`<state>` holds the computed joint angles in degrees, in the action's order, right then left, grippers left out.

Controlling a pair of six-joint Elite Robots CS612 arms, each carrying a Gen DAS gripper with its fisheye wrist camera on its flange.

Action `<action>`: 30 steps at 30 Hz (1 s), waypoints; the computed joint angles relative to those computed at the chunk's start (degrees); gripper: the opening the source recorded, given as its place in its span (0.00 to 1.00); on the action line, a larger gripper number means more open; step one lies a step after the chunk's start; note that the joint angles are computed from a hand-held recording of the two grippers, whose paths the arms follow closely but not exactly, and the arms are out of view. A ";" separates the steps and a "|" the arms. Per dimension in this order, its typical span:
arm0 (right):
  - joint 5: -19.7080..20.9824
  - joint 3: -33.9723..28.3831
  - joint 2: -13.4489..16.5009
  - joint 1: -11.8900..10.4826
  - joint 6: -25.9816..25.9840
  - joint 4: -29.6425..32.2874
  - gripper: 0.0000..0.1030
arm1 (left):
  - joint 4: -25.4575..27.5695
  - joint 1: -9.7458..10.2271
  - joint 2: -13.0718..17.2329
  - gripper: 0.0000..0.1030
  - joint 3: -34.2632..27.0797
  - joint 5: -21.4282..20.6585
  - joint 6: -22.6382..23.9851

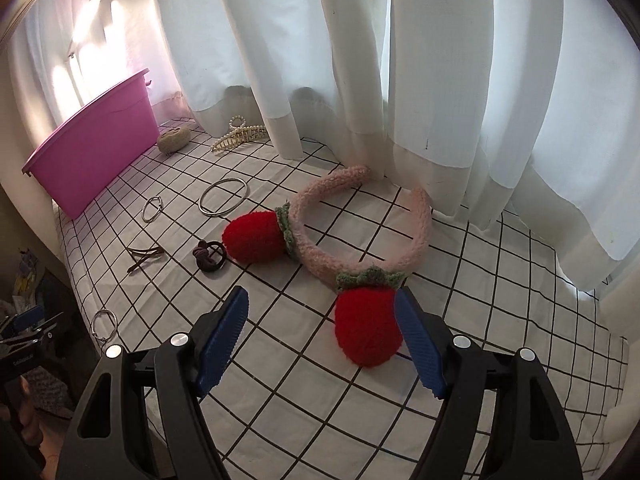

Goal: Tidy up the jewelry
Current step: 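Withdraw both tools from the tub back over the table, then close the left tool on the silver bangle while the right tool grips the pink headband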

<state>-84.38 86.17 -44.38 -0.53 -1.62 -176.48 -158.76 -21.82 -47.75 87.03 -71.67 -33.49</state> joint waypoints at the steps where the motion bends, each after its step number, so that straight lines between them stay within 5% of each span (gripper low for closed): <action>1: 0.67 -0.49 0.50 -0.12 -0.48 -0.30 0.70 | -0.63 -0.10 0.39 0.86 -0.11 -0.15 -0.63; 20: 4.14 -6.52 6.24 -0.65 -7.62 -2.97 0.70 | -6.86 -3.25 5.71 0.86 -2.62 9.01 0.11; 30: 3.71 -9.09 7.63 -0.28 -10.40 -0.40 0.70 | -4.67 -2.96 6.92 0.86 -4.29 8.47 -2.71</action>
